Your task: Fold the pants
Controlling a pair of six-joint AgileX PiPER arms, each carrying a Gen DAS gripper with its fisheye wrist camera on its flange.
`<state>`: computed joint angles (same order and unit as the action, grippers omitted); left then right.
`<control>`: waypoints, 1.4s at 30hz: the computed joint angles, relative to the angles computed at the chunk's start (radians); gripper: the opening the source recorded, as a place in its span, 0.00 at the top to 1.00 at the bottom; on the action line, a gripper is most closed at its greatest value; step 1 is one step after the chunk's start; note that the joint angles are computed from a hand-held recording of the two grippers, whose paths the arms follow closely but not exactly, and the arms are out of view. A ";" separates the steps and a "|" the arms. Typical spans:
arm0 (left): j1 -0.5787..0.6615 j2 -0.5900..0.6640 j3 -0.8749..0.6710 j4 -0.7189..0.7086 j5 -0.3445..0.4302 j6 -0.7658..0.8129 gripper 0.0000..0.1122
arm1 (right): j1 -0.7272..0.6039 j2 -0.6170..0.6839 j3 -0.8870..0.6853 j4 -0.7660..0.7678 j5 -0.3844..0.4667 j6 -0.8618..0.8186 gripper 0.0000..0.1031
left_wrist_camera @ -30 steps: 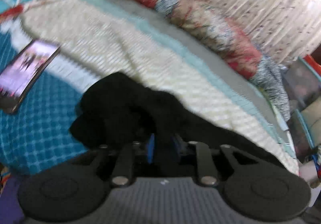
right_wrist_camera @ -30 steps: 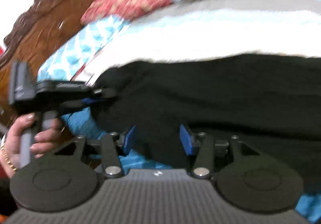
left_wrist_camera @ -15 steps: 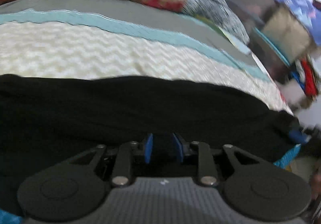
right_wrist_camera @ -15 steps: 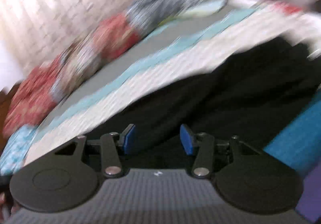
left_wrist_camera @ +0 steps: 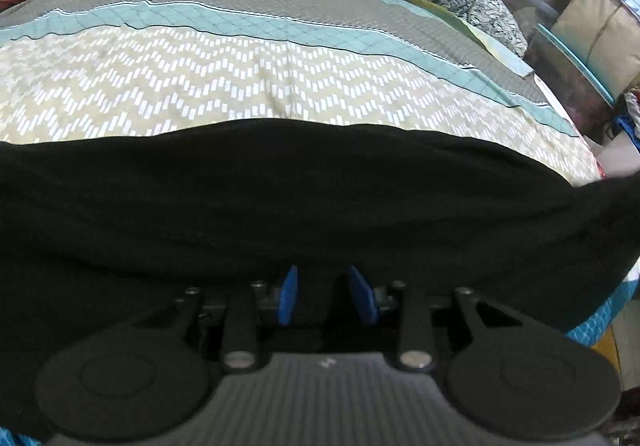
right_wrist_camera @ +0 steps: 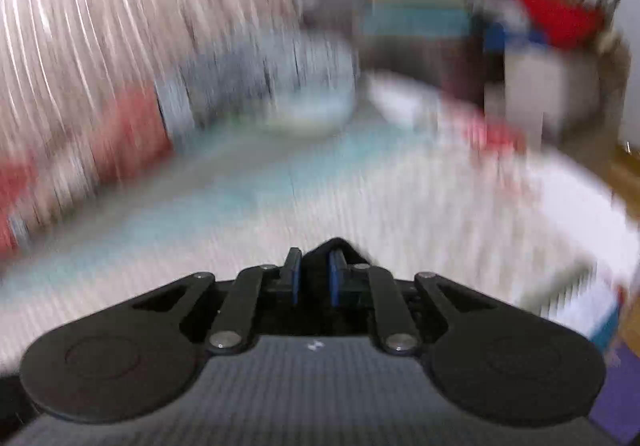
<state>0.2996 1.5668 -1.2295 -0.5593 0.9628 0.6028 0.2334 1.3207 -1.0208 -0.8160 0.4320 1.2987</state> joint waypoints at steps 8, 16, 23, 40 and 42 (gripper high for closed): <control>-0.104 -0.015 0.032 0.110 -0.108 -0.076 0.65 | -0.133 0.178 -0.061 0.029 0.166 0.037 0.94; -0.122 -0.008 0.019 0.109 -0.104 -0.087 0.63 | -0.143 -0.057 0.188 -0.036 -0.130 0.144 0.52; -0.149 -0.024 0.036 0.127 -0.126 -0.110 0.62 | -0.023 0.114 0.061 0.037 -0.038 -0.112 0.57; -0.196 0.078 -0.143 0.072 -0.098 -0.162 0.62 | -0.132 0.063 0.076 0.231 -0.043 -0.273 0.81; -0.216 0.117 -0.197 0.102 -0.090 -0.199 0.62 | -0.083 0.144 0.009 0.183 -0.001 -0.292 0.61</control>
<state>0.0833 1.6839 -1.4264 -0.4571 0.8728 0.4042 0.1507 1.4648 -1.0117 -0.6329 0.4306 1.0070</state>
